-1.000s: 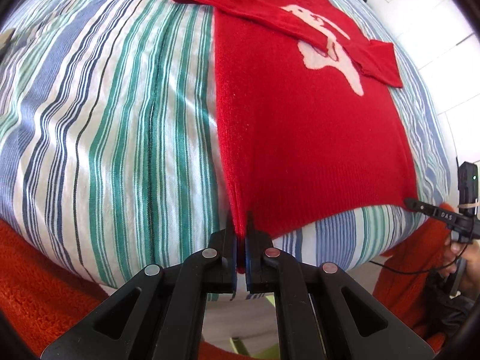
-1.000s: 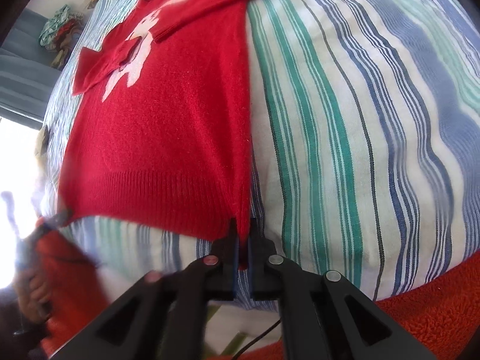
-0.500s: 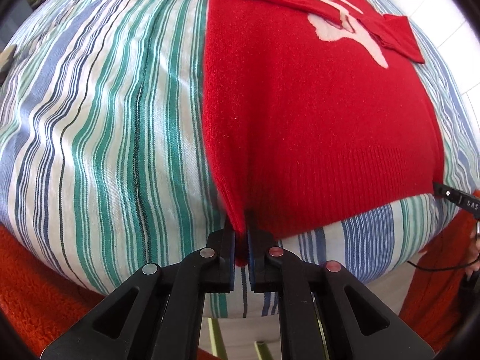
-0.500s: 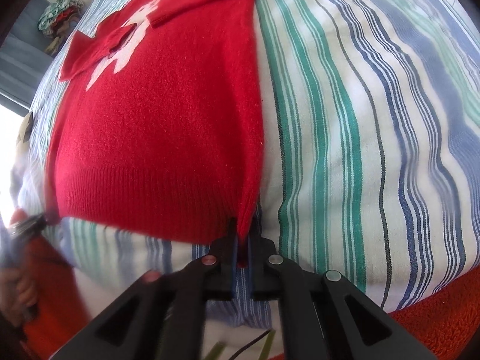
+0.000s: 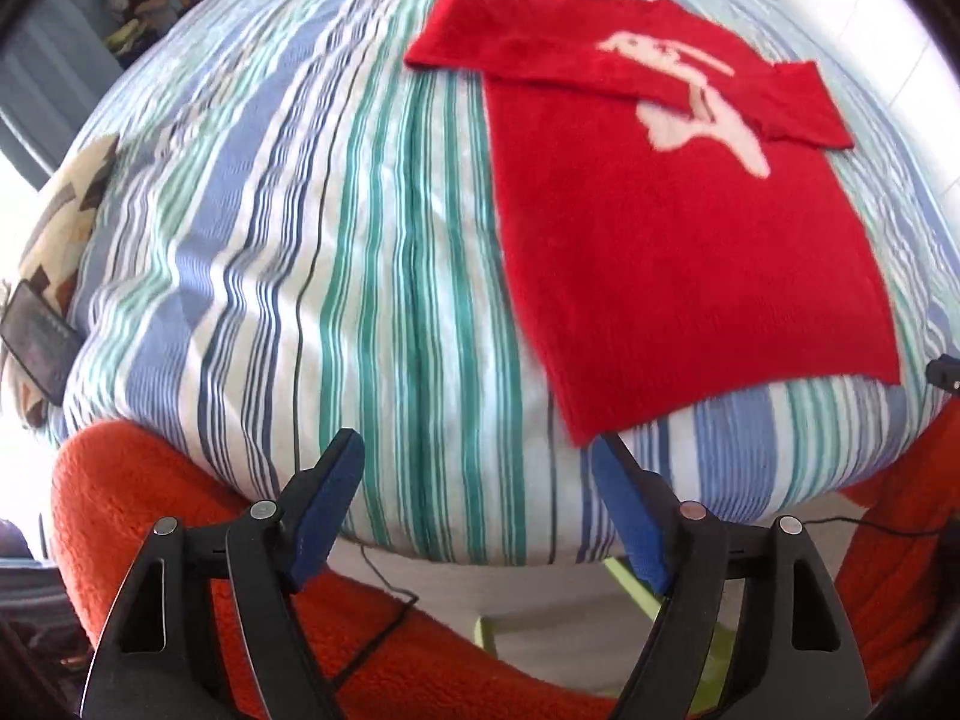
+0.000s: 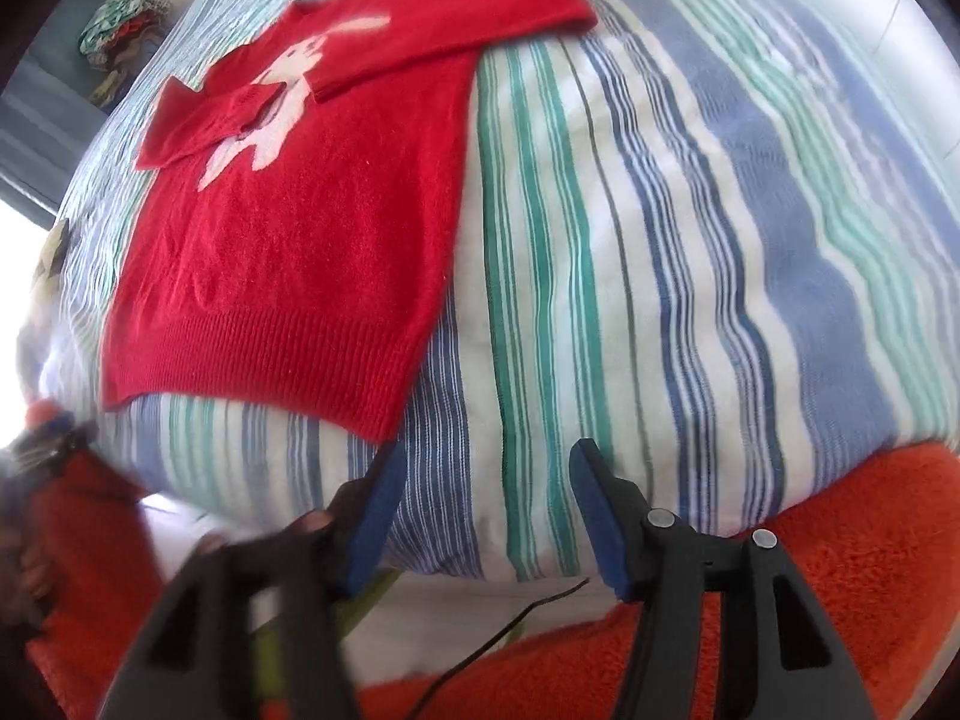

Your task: Fold small clothes

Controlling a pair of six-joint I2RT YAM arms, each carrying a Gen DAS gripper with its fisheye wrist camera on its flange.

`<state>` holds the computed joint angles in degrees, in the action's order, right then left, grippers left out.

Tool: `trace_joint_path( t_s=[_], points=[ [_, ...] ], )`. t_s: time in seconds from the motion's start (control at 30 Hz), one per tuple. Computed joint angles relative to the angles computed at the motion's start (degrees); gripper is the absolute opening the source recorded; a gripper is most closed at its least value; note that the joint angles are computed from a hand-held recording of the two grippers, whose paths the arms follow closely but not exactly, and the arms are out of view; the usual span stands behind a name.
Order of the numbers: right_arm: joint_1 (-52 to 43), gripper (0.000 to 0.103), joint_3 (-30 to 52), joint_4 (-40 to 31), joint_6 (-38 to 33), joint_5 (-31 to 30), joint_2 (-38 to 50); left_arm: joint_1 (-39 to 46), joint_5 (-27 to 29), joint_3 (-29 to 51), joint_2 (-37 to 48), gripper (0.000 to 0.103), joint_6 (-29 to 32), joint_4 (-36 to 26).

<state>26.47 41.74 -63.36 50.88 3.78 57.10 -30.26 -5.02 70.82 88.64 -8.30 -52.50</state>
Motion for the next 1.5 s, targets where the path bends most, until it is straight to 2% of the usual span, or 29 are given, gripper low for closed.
trace_joint_path(
  t_s=[0.1, 0.2, 0.27, 0.3, 0.33, 0.4, 0.5, 0.57, 0.63, 0.7, 0.73, 0.83, 0.9, 0.93, 0.97, 1.0, 1.07, 1.13, 1.27, 1.4, 1.5],
  points=[
    [2.28, 0.057, 4.17, 1.82, -2.71, 2.72, 1.4, -1.69, 3.51, 3.68, 2.26, 0.088, 1.79, 4.72],
    [1.34, 0.057, 2.42, 13.48, -7.4, -0.84, 4.79, -3.94, 4.73, 4.7, 9.22, 0.09, 4.35, 11.65],
    [0.09, 0.056, -1.5, 22.07, -9.01, -4.57, 9.73, -4.36, 3.36, 6.13, 15.64, 0.089, 5.37, 10.61],
    [-0.75, 0.055, -2.43, 23.87, -8.96, -6.84, 14.44, -4.46, 2.44, 5.27, 16.78, 0.088, 5.39, 9.4],
    [-1.31, 0.054, -3.44, 24.6, -8.81, -9.25, 17.02, -4.87, 2.59, 3.16, 15.03, 0.088, 4.1, 9.27],
    [-1.42, 0.053, -1.96, 21.72, -9.63, -9.15, 14.8, -3.1, 4.79, -1.23, 9.18, 0.089, 2.82, 11.16],
    [-2.12, 0.053, 8.58, 11.97, -18.71, -2.19, 14.78, -0.28, 7.01, -4.13, 2.7, 0.089, -0.28, 12.37],
    [-3.99, 0.057, 16.01, 10.97, -28.27, 3.2, 17.81, 1.61, 7.76, -5.39, -0.04, 0.09, -2.75, 14.12],
    [-7.02, 0.06, 20.86, 16.18, -38.26, 3.94, 23.0, 2.96, 7.57, -6.18, -1.54, 0.09, -4.61, 15.27],
    [-9.54, 0.06, 24.4, 22.45, -45.75, 0.61, 30.16, 3.25, 5.93, -6.67, -1.79, 0.09, -5.67, 15.55],
    [-10.24, 0.06, 27.42, 24.51, -47.82, -0.3, 35.69, 3.45, 4.73, -7.29, -2.41, 0.09, -5.62, 15.54],
    [-10.71, 0.06, 34.23, 28.67, -50.41, 2.99, 49.71, 3.86, 1.9, -10.35, -2.84, 0.09, -5.28, 17.64],
    [-11.25, 0.051, 36.65, 29.19, -49.3, 6.38, 56.53, 4.38, 1.62, -10.24, -2.4, 0.09, -5.54, 16.57],
    [-12.06, 0.035, 35.42, 31.81, -48.18, 6.03, 57.05, 4.4, 1.56, -9.82, -1.91, 0.09, -5.55, 16.36],
    [-12.99, 0.013, 32.75, 35.01, -46.0, 6.02, 55.61, 4.29, 1.33, -9.89, -2.03, 0.09, -5.49, 16.63],
    [-14.49, 0.008, 30.48, 36.65, -43.03, 5.67, 53.22, 4.3, 1.13, -10.45, -2.7, 0.09, -5.36, 17.19],
    [-19.05, 0.007, 22.76, 41.53, -37.63, 3.0, 44.08, 4.21, 0.94, -11.54, -3.11, 0.09, -5.91, 17.97],
    [-25.84, 0.007, 16.67, 42.18, -35.41, 2.2, 34.02, 3.78, 0.57, -11.12, -2.04, 0.09, -6.41, 17.46],
    [-49.6, 0.007, 9.7, 38.36, -37.81, -6.84, 19.14, 2.28, -1.66, -10.21, -1.03, 0.09, -6.14, 17.57],
    [-72.25, 0.007, 6.92, 36.53, -42.74, -13.85, 18.03, 1.43, -2.89, -9.35, 0.6, 0.09, -6.04, 16.83],
    [-82.92, 0.007, 4.62, 37.9, -42.23, -19.59, 20.01, 1.24, -3.65, -9.39, 0.68, 0.09, -5.92, 16.55]
  ],
)
